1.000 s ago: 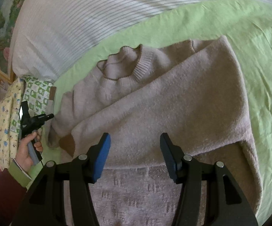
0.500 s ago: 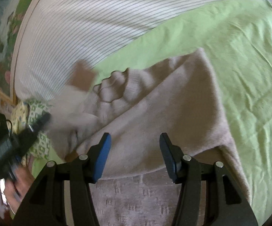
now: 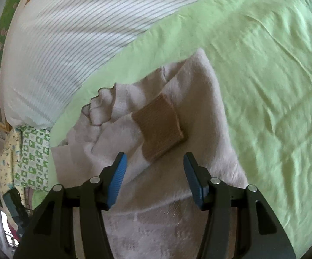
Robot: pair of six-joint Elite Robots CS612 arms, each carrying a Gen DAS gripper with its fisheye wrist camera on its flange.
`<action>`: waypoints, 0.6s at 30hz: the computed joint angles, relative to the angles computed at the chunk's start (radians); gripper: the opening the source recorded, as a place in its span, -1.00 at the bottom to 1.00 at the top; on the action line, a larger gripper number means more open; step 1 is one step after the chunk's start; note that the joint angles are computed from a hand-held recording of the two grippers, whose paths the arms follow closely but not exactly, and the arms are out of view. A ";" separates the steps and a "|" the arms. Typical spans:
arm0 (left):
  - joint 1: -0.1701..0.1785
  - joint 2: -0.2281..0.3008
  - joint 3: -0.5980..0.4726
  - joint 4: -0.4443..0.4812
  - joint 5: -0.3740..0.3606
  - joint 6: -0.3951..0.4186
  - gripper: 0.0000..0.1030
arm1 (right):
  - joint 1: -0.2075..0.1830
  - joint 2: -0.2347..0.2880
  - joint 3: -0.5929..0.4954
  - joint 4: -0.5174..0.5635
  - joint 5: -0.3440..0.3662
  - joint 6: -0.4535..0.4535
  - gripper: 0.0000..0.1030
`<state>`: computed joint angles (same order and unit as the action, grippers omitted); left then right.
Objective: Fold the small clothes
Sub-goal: 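Release the sleeve onto the sweater body by opening the right tool, then grasp the other brown cuff with the right tool and lift it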
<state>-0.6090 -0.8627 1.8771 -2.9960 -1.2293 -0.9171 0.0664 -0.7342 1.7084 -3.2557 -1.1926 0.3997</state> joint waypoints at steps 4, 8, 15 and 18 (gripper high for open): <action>0.017 0.018 -0.004 0.059 0.003 -0.028 -0.02 | 0.005 0.029 -0.063 0.092 -0.030 -0.009 0.35; 0.021 0.049 -0.050 0.158 0.062 -0.096 0.01 | 0.014 0.058 -0.111 0.129 -0.055 0.050 0.31; 0.024 0.023 -0.003 0.152 0.156 -0.397 -0.15 | 0.012 -0.001 -0.025 -0.141 0.066 0.111 -0.86; 0.013 0.023 0.019 0.095 0.143 -0.415 -0.17 | -0.009 -0.052 0.074 -0.333 0.115 0.130 -0.86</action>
<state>-0.5959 -0.8397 1.8959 -2.9006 -1.0859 -1.3316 0.0578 -0.7865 1.7820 -3.5883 -1.0772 0.5298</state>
